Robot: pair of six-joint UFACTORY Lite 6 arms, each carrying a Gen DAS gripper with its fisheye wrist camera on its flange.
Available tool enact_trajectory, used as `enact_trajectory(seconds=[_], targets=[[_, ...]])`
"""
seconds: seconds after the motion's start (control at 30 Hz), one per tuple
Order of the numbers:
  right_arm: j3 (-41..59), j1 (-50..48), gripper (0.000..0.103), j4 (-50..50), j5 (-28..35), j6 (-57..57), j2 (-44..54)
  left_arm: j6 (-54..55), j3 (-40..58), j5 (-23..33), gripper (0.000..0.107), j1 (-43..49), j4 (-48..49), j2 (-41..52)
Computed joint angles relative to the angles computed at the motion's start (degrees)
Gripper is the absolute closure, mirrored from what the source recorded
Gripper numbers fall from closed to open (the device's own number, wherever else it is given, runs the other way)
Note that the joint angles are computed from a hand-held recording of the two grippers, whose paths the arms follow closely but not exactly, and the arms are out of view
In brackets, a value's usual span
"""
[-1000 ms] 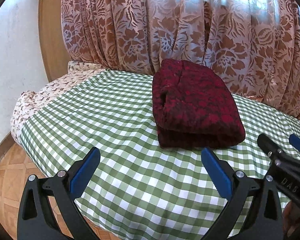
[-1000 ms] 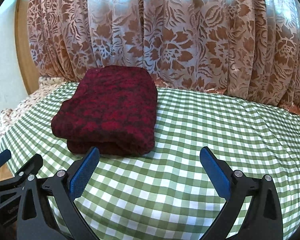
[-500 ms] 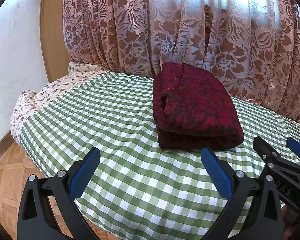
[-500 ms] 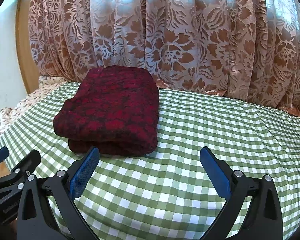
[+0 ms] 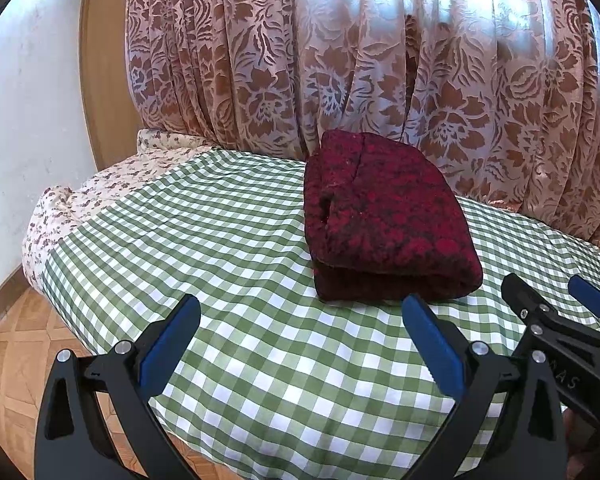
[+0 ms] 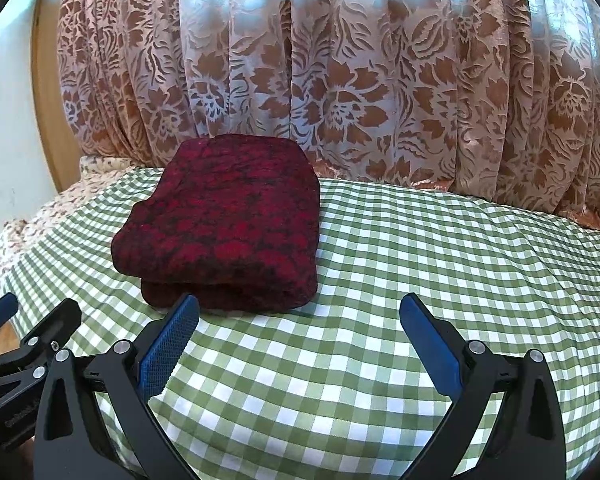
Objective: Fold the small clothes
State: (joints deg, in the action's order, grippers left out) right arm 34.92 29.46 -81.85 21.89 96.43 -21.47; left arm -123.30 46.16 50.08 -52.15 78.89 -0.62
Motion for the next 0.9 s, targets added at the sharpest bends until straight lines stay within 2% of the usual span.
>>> enact_trajectory(seconds=[0.57,0.9], targets=[[0.19,1.67,0.003,1.67,1.17,-0.77,-0.56,-0.26,-0.73,1.53,0.006,-1.18,0.03,-2.02],[0.42,2.25,0.003,2.61,1.23,-1.39,0.12,0.09,-0.01,0.38,0.006,-0.31,-0.85,-1.05]])
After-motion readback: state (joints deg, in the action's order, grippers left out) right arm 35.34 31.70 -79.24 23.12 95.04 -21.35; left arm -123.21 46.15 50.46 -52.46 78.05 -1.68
